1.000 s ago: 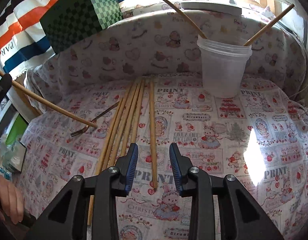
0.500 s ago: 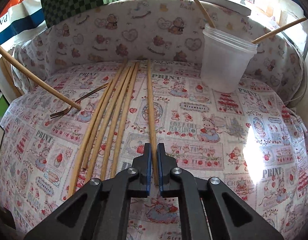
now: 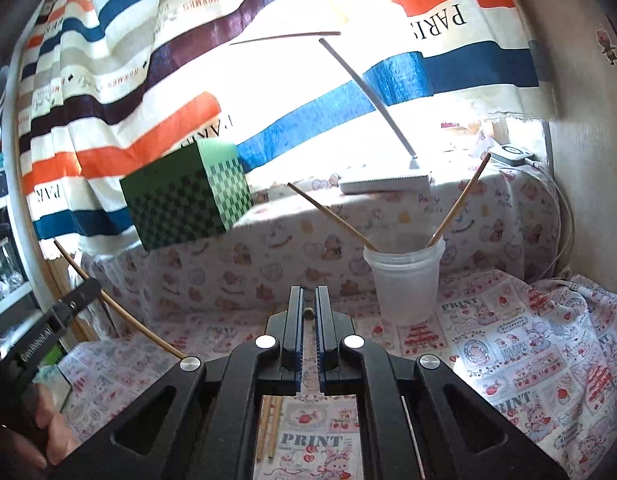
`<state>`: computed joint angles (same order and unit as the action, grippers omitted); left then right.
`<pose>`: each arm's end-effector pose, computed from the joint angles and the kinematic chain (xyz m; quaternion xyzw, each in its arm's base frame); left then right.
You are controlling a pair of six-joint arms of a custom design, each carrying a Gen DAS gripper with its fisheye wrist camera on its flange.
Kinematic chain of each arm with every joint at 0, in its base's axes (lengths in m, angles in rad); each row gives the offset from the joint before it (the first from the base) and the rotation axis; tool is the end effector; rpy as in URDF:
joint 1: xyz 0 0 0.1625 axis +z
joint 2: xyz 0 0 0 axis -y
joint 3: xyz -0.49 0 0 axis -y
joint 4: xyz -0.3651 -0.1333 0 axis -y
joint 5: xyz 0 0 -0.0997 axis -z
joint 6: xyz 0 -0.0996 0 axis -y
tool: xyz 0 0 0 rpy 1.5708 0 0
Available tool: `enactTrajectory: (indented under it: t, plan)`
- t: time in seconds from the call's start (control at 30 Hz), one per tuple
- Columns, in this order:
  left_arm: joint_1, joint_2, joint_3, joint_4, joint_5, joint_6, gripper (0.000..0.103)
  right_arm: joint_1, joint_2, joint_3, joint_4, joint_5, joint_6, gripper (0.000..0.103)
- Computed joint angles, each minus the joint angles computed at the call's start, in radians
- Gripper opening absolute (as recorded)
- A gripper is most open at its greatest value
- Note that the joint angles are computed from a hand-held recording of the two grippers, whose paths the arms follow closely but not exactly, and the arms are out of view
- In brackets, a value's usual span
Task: Organize utensils
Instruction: 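Carry both held chopsticks upright toward the clear plastic cup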
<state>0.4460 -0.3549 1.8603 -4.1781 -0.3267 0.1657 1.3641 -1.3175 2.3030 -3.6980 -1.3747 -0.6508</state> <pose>-0.4042 -0.4456 0.0429 0.1727 0.7367 -0.6065 0.2442 0.0561 -0.4765 0.3826 0.2360 -0.8052 0.5233 0.1486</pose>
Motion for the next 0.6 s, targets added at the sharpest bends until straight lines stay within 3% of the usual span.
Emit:
enactTrajectory:
  t: [0.1, 0.2, 0.4, 0.6]
  plan:
    - [-0.001, 0.001, 0.000, 0.001, -0.004, 0.003, 0.005, -0.048, -0.053, 0.021, -0.009, 0.141, 0.035, 0.006]
    - [-0.004, 0.006, -0.006, -0.008, -0.001, 0.026, 0.005, -0.075, -0.089, 0.019, 0.025, 0.216, 0.059, 0.006]
    - [-0.014, 0.011, -0.010, -0.015, -0.009, 0.063, 0.005, -0.082, -0.102, 0.018, 0.051, 0.237, 0.069, 0.006]
    - [-0.026, 0.014, -0.014, -0.053, -0.018, 0.112, 0.005, -0.063, -0.091, 0.038, 0.054, 0.228, -0.019, 0.006]
